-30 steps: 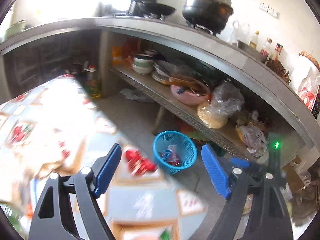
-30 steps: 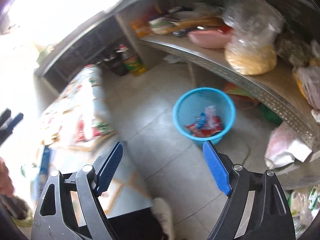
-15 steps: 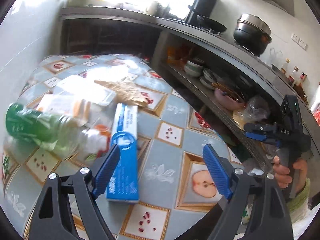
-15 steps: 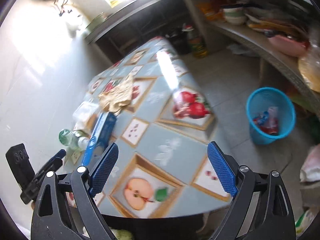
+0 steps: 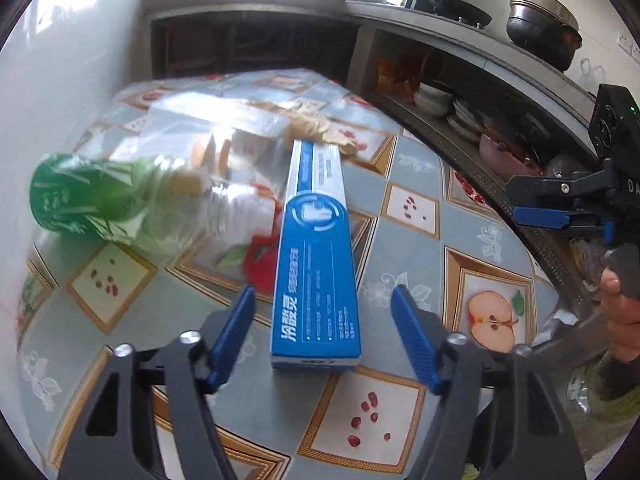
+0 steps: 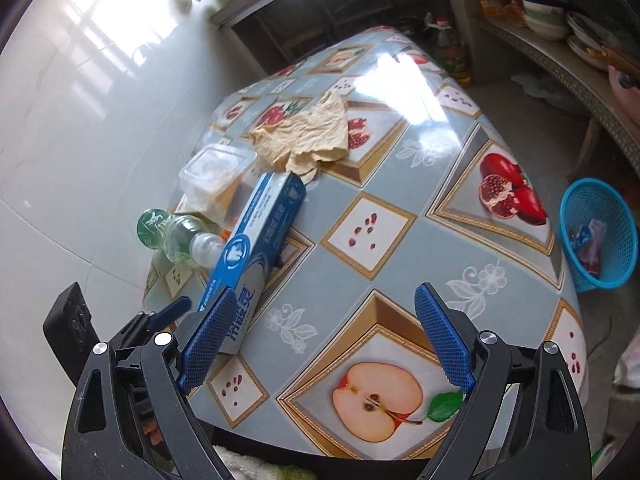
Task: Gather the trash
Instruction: 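Grasp the blue toothpaste box with the left tool and lift it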
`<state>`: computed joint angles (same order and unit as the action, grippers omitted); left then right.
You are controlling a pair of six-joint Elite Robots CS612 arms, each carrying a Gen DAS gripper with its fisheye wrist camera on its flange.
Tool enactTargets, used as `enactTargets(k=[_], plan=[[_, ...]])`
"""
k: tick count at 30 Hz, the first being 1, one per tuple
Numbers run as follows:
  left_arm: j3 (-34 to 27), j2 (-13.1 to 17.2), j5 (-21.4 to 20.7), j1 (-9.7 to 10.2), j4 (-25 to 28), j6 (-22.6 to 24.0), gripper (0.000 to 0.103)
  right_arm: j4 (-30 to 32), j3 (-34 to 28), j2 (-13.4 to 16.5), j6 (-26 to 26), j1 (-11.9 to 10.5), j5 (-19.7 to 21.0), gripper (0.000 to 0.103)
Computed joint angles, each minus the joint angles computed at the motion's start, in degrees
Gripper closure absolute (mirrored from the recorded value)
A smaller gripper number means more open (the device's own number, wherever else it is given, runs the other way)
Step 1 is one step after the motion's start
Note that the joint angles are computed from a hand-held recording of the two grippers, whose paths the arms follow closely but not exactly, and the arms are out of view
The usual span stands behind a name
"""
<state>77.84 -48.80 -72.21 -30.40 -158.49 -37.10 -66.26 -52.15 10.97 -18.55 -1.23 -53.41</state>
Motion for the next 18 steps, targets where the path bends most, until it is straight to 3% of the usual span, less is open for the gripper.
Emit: enactTargets(k=[2, 7, 13, 14, 16, 18], plan=[[-0.1, 0.3, -0.3, 0.08, 0.2, -0.7, 0.058, 0.0, 0.3, -0.1, 0.1, 0.1, -0.2, 0.016], [0.4, -0.5, -1.8, -0.30, 1.7, -1.2, 0.059, -0.3, 0.8, -0.4, 0.1, -0.2, 0.1, 0.016], [1.1, -1.9, -12.4, -0.22, 3.1, -3.0, 0.058, -0.4, 1.2, -0.4, 0.6, -0.5, 0.4, 0.016], [1.1, -1.7, -15.8, 0.19, 1.5, -3.4, 0.057, -0.4, 1.3, -0.4, 0.7, -0.5, 0.5, 0.016], [1.0, -1.2, -20.6, 0.95, -1.4, -5.3, 0.043, -0.3, 1.2, -0.3, 0.8, -0.7, 0.7, 0.016], [0.3, -0.8, -19.4, 1.15, -1.9, -7.0, 0.036, -0.3, 1.0, -0.2, 0.8, -0.8, 0.9, 0.016]])
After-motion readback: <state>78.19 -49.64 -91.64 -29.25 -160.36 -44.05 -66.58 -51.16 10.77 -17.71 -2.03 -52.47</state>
